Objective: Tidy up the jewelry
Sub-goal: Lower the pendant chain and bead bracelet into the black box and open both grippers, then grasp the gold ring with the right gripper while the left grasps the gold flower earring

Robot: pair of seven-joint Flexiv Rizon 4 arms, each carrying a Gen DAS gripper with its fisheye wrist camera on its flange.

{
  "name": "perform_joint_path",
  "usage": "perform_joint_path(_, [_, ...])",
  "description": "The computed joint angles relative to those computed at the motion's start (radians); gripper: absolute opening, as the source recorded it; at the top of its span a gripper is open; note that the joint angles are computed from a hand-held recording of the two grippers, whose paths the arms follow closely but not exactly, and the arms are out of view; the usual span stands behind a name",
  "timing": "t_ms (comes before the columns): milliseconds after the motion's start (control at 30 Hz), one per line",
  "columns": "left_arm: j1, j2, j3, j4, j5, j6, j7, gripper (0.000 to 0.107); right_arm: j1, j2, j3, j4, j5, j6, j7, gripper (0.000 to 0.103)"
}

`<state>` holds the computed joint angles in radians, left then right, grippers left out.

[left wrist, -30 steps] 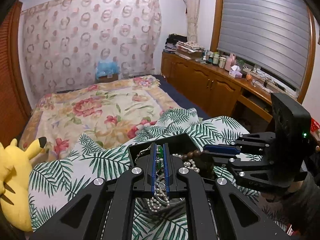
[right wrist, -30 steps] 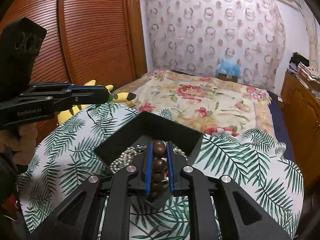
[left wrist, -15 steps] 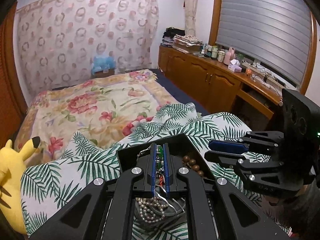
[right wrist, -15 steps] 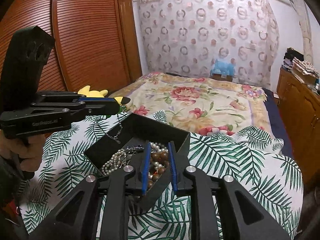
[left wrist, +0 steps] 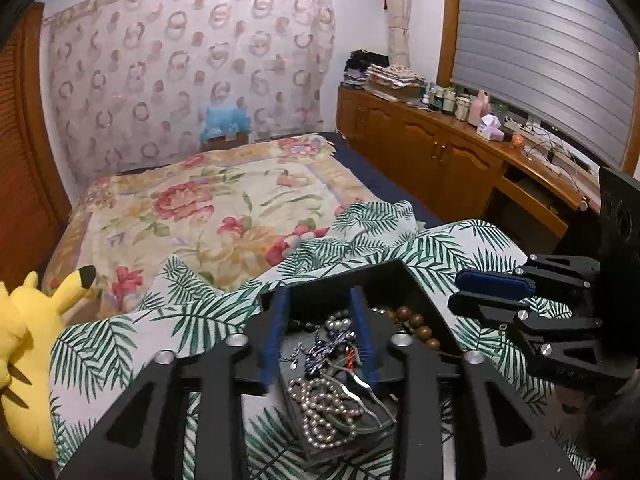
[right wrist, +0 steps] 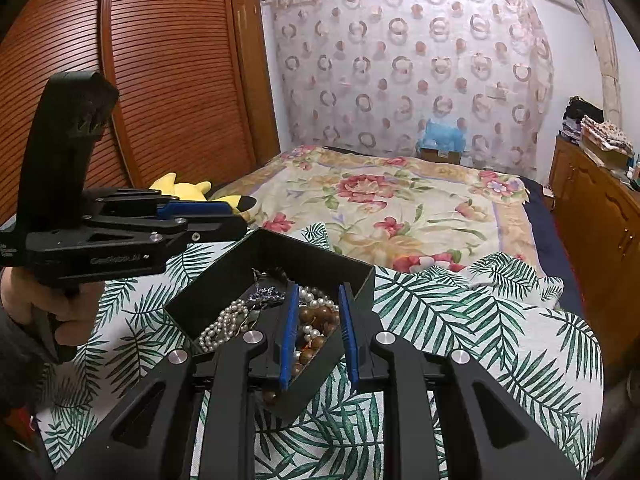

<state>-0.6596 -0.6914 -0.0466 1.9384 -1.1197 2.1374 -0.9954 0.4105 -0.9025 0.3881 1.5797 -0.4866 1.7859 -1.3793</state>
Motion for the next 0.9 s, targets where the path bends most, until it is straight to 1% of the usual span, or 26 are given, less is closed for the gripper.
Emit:
perform_joint_path(33, [-0.001, 0.002, -0.001, 0.007, 0.001, 0.007, -0.008, 0.044, 0.001, 0.002, -0.002, 0.001, 0.001, 0.002, -0.001, 0.022])
perform_joint_path(67, [0.0, 0.007, -0.005, 0.02, 0.004, 0.016, -0.02, 0.045, 0.0, 0.002, -0.002, 0.0, 0.0, 0.002, -0.002, 0.022])
perform_joint_path(100, [0.0, 0.011, -0.006, 0.03, 0.002, 0.023, -0.026, 0.052, 0.0, 0.005, -0.003, 0.001, 0.0, 0.004, -0.003, 0.022])
perform_joint_path(133, [-0.004, 0.013, -0.007, 0.037, -0.007, 0.031, -0.027, 0.06, 0.0, 0.008, -0.003, 0.002, -0.001, 0.003, -0.004, 0.022])
perform_joint_path(167, [-0.007, 0.014, -0.008, 0.04, -0.016, 0.039, -0.023, 0.064, 0.003, 0.012, -0.006, 0.004, -0.001, 0.003, -0.005, 0.022])
perform_joint_path(200, [-0.02, 0.014, -0.007, 0.044, -0.041, 0.054, -0.01, 0.069, 0.009, 0.018, -0.013, 0.009, 0.001, 0.006, -0.006, 0.022])
perform_joint_path(267, [-0.032, 0.013, -0.018, 0.04, -0.098, 0.08, 0.034, 0.076, 0.015, 0.028, -0.02, 0.016, 0.002, 0.008, -0.007, 0.022])
perform_joint_path(300, [-0.036, 0.012, -0.027, 0.039, -0.129, 0.099, 0.054, 0.083, 0.022, 0.036, -0.028, 0.023, 0.005, 0.011, -0.007, 0.022])
perform_joint_path(333, [-0.043, 0.01, -0.036, 0.035, -0.169, 0.123, 0.079, 0.086, 0.028, 0.042, -0.035, 0.027, 0.007, 0.013, -0.007, 0.022])
perform_joint_path(367, [-0.046, 0.011, -0.047, 0.036, -0.198, 0.144, 0.096, 0.088, 0.034, 0.048, -0.043, 0.032, 0.009, 0.015, -0.007, 0.022])
perform_joint_path(467, [-0.021, 0.028, -0.085, 0.068, -0.18, 0.166, 0.081, 0.092, 0.056, 0.067, -0.067, 0.049, 0.02, 0.021, -0.004, 0.022])
perform_joint_path(500, [-0.018, 0.031, -0.097, 0.075, -0.189, 0.18, 0.087, 0.093, 0.07, 0.076, -0.081, 0.059, 0.028, 0.028, -0.002, 0.022])
perform_joint_path(567, [-0.005, 0.039, -0.123, 0.093, -0.187, 0.197, 0.084, 0.093, 0.081, 0.092, -0.096, 0.083, 0.035, 0.038, -0.001, 0.023])
perform_joint_path(600, [0.001, 0.043, -0.133, 0.103, -0.181, 0.202, 0.078, 0.093, 0.084, 0.099, -0.101, 0.094, 0.037, 0.044, -0.002, 0.024])
perform_joint_path(633, [0.004, 0.048, -0.141, 0.117, -0.176, 0.207, 0.067, 0.093, 0.096, 0.111, -0.112, 0.109, 0.046, 0.051, 0.002, 0.03])
perform_joint_path(667, [0.005, 0.05, -0.147, 0.124, -0.177, 0.211, 0.065, 0.094, 0.104, 0.119, -0.121, 0.122, 0.051, 0.058, 0.003, 0.034])
perform_joint_path(767, [0.0, 0.052, -0.163, 0.144, -0.186, 0.222, 0.055, 0.094, 0.124, 0.149, -0.146, 0.174, 0.069, 0.077, 0.006, 0.035])
perform_joint_path(900, [-0.007, 0.059, -0.172, 0.188, -0.166, 0.219, 0.0, 0.094, 0.143, 0.185, -0.169, 0.253, 0.092, 0.092, 0.007, 0.035])
